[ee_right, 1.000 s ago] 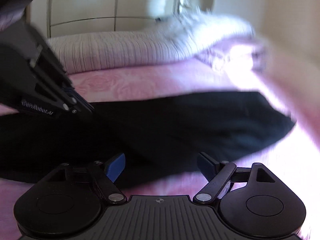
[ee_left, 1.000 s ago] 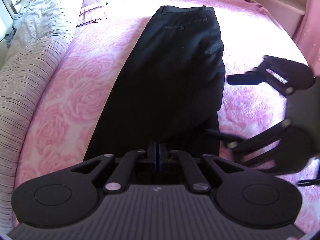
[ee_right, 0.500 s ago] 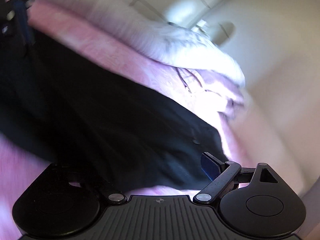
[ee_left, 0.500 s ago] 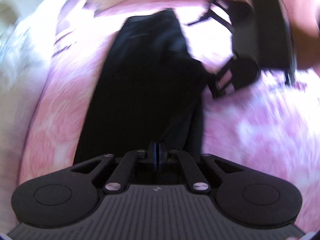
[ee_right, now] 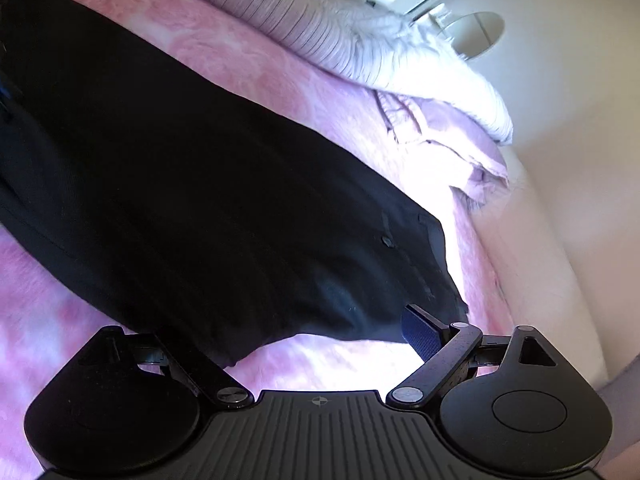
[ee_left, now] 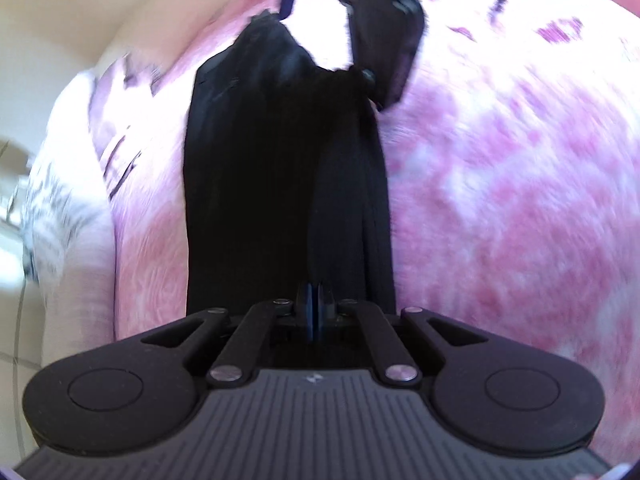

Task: Fold clothes

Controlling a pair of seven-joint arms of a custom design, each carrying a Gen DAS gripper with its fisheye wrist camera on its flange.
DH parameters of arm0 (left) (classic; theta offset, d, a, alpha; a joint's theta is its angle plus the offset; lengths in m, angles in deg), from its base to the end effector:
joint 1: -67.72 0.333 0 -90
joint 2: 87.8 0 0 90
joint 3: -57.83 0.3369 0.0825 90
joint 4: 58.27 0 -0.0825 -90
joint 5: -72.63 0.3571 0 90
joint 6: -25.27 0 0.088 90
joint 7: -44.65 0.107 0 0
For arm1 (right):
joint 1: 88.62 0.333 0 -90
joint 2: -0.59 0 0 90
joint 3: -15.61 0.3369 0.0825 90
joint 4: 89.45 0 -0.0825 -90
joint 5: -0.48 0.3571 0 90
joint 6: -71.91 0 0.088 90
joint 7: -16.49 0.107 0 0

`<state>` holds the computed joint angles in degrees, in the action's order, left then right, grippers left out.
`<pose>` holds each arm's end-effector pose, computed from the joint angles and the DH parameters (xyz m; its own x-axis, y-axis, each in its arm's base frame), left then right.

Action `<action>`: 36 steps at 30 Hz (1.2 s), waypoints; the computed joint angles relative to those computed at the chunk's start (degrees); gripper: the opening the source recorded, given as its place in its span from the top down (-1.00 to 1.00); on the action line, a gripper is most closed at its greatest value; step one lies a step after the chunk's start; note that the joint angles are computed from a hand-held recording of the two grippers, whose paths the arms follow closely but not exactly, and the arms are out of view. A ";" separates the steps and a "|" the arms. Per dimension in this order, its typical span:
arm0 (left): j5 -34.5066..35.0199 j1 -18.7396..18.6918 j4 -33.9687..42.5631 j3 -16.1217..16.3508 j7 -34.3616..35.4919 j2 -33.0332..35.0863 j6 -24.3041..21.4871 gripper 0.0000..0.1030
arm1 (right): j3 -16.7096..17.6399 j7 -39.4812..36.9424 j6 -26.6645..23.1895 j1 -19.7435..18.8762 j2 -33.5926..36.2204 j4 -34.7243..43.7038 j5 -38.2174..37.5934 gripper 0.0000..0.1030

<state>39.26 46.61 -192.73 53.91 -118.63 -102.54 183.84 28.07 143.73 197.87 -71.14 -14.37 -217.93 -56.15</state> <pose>0.4414 -0.1829 0.5403 -0.7827 0.0994 -0.6144 0.3474 0.8888 -0.2988 0.4173 0.2161 0.5403 0.1197 -0.7351 0.6673 -0.7408 -0.5136 -0.4329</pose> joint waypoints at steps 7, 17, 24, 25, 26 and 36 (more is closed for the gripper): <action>0.87 -1.19 -3.46 0.14 2.16 -0.59 4.67 0.95 | -3.26 -21.59 -7.13 1.18 5.82 10.95 16.12 -0.72; 6.21 1.50 -5.21 1.54 -1.98 -4.70 -1.38 0.78 | -1.20 -6.29 7.68 -2.86 -3.67 -4.13 2.42 -0.72; 12.91 5.68 -7.40 1.68 -11.72 -8.41 -3.87 0.78 | 0.04 -4.45 13.30 -3.15 -10.01 -11.90 -3.07 -0.73; 13.48 6.09 -7.26 1.66 -13.42 -8.73 -4.41 0.77 | -0.40 -6.01 12.81 -2.74 -10.55 -12.26 0.19 -0.73; 14.03 6.49 -7.10 1.64 -15.11 -9.04 -4.96 0.77 | -0.54 -7.25 11.24 -2.19 -11.40 -12.38 4.53 -0.73; 14.20 4.84 0.02 -0.92 -29.05 -7.61 -8.53 0.59 | -9.95 -1.83 9.14 -9.88 -18.40 -9.86 35.96 -0.72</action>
<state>53.46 51.45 -192.70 52.99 -147.68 -110.16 175.31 18.12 141.90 207.01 -81.01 -32.77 -227.79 -20.18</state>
